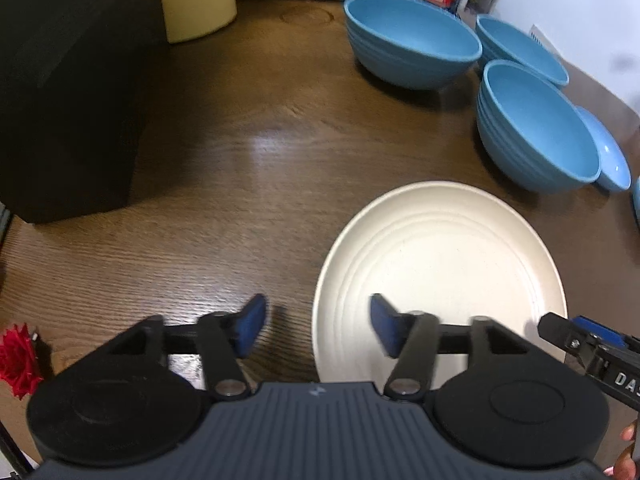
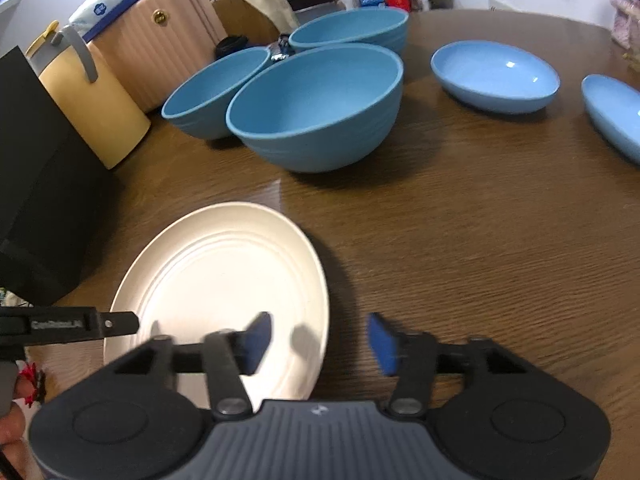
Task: Organize plates and bowls
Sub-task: 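Lift the cream plate with the left tool and carry it aside, then lower the cream plate onto the table and open the left tool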
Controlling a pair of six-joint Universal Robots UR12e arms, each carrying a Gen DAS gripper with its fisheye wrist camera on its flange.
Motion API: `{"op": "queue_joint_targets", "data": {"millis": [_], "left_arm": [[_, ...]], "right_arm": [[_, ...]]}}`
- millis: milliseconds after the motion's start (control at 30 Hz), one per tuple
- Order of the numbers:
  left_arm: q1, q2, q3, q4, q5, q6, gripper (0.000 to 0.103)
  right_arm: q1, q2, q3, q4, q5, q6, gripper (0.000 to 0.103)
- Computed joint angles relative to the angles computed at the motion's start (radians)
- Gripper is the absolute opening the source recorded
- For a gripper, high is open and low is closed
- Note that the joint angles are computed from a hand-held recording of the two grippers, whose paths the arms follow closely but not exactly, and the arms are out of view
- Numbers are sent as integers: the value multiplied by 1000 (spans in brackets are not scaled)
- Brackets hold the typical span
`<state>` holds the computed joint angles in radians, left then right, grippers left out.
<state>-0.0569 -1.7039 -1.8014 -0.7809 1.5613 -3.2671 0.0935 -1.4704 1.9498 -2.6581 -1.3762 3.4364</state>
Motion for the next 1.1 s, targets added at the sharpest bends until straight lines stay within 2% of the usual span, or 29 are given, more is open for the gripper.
{"op": "queue_joint_targets", "data": {"millis": [67,100,133,200,333,767,1100], "left_arm": [[2,11,-8,20,5,-10,90],[3,16,-12,33,4,-15,95],[4,21,-16,41,4,-20,103],[1,30,-22,52,17,-32,103],[1,47,-33,71,10,-25,103],[-1,78,-55,104,-18,-19,103],[-6,102,-75,98,-18,1,103]], "right_arm": [[-1,-8,1,0,-5,11,78],[-1,-12,3,-4,-10,17,89],[0,-16,4,-5,-17,19,95],[7,-22,-3,22,-44,14,103],[21,-29,-20,95,-97,-7,103],[26,-64,-11,105,-123,-24,103],[27,-85,10,102,-138,0,103]]}}
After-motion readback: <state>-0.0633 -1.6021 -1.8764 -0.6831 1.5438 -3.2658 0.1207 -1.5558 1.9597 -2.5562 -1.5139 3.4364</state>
